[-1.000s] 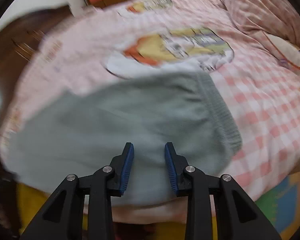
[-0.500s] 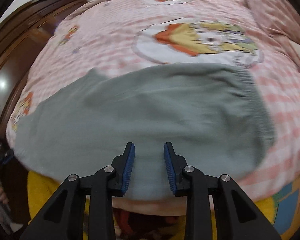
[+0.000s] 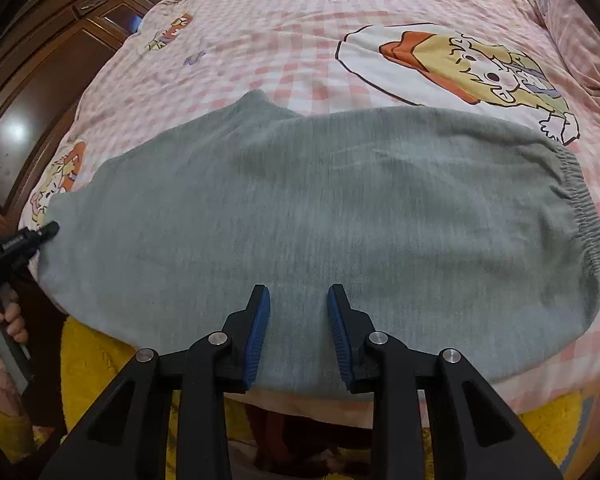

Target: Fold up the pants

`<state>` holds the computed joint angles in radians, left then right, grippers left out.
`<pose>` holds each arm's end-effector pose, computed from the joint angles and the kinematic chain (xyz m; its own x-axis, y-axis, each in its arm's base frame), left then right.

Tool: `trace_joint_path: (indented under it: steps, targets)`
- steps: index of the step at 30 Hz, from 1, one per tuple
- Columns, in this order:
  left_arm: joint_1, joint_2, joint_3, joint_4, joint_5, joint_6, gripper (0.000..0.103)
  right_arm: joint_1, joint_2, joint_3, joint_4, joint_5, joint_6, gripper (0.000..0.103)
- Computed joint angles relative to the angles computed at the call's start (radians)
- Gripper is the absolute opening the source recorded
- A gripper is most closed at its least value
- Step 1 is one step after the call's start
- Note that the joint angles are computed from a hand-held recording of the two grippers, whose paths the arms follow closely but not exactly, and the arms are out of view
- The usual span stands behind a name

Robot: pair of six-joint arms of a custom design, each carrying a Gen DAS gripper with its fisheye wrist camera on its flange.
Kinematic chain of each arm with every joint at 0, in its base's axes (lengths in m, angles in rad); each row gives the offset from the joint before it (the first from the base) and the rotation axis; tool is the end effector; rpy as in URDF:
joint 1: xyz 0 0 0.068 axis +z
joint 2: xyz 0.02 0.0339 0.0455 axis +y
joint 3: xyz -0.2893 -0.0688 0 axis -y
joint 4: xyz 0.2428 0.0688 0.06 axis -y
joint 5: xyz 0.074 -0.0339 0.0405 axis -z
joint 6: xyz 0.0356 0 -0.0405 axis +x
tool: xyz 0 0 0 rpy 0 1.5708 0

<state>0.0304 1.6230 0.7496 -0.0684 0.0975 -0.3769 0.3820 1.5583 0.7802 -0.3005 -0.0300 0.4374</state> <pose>0.3014 0.0057 0.1663 -0.7615 -0.3896 -0.5181 -0.2724 0.9175 -0.2897 0.2624 0.1066 0.1785 -0.9042 0.0930 -0.4169 -0.0030 0.9746 0.2241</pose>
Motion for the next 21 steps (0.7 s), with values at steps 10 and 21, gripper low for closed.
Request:
trace_joint_path:
  steps: [10, 21]
  targets:
    - [-0.125, 0.017, 0.056, 0.024, 0.134, 0.055, 0.024, -0.021, 0.014, -0.016, 0.036, -0.035, -0.003, 0.031]
    - [-0.123, -0.074, 0.021, 0.025, 0.075, 0.021, 0.041, -0.039, 0.020, -0.029, 0.067, -0.064, 0.003, 0.033]
